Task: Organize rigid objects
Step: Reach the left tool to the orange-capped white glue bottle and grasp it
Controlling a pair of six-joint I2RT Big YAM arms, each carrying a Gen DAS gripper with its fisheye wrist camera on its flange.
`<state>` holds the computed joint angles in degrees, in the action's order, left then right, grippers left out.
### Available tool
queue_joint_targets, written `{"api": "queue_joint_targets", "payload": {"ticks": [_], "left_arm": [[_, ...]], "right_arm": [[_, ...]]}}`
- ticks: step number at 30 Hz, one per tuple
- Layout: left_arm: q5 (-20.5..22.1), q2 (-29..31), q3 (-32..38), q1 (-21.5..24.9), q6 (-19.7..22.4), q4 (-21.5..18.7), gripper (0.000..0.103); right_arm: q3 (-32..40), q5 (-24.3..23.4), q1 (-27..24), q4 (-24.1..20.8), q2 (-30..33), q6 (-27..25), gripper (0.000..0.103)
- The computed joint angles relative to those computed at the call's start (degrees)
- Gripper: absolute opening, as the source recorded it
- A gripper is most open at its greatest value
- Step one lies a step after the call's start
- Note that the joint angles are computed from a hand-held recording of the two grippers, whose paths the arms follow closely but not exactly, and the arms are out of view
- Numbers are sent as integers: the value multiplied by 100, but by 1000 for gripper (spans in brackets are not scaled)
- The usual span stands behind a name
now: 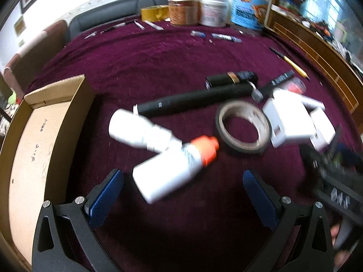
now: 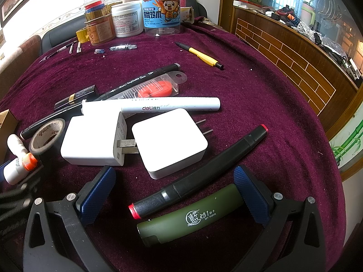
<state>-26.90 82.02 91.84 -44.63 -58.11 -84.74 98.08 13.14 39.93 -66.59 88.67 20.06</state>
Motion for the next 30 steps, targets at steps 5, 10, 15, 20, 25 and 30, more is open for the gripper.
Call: {"api": "queue_joint_targets", "payload": {"ticks": [5, 10, 15, 20, 25, 30], "left_arm": [[-438, -87, -203, -269, -202, 116, 102], [-469, -117, -238, -321, -287, 121, 102], [-476, -133, -265, -322, -313, 136, 102], [-284, -285, -352, -331, -184, 264, 98], [-667, -636, -216, -560, -172, 308, 95], [-1147, -505, 246, -626, 260, -17, 96]], "right_arm": [[421, -184, -40, -558, 219, 14, 103], [332, -149, -21, -502, 170, 60, 103], [277, -41, 21, -447, 146, 89, 103], [-27, 96, 50, -228, -139, 131, 103], [-1358, 754, 101, 1742, -1387, 399, 102], [-1175, 96, -320, 1724, -1228, 726, 102]]}}
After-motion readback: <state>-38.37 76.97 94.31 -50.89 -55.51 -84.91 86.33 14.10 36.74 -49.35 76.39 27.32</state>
